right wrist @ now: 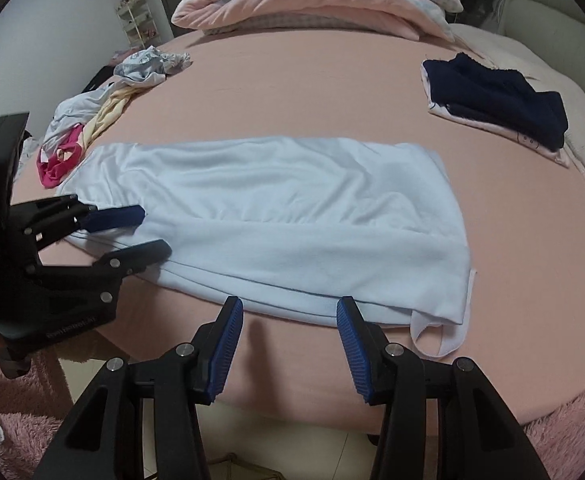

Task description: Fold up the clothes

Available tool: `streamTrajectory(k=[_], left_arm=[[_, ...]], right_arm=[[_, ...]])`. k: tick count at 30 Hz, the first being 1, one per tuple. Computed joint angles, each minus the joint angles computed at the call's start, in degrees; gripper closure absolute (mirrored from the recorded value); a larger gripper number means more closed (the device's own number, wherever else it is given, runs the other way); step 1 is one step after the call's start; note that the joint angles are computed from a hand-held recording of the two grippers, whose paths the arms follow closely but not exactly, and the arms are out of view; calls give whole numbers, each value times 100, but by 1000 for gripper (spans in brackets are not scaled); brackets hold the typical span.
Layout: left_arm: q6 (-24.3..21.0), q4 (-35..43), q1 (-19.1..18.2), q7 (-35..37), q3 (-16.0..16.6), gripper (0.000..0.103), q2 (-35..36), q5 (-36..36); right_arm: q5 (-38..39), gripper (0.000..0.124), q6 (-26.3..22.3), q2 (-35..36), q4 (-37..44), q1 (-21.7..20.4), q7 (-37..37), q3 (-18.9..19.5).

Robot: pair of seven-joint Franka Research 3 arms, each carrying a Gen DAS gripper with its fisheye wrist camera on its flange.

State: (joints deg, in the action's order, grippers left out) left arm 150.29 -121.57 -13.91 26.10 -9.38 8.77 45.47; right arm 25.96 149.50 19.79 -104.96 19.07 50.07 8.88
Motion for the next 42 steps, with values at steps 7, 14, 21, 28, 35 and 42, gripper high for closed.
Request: streamTrajectory(k=[7,14,21,28,35,42], left_arm=[[520,-411,175,179,-58,100,-359,-727],[903,-738,335,791,-151,97,-524,-1885],[1483,-1111,504,-476,43,93,-908,-1312],[1559,-1456,800,-170,57,69,-1142,-2051],[464,-890,763,1186,-46,70,-725,-2615],[955,-1309,949,775,12,69,-1197,-2149]], right_arm=[[-499,75,160,62,-37,190,281,-116],[498,75,-221,-64,324,-122,-310,239],[-1227,75,95,486,667,547,650,-312],[-789,75,-730,211,663,72,378,-73],[-1160,75,-676,790,1452,404,614,-348],[-548,75,-913,914,1827,-38,264,-15]])
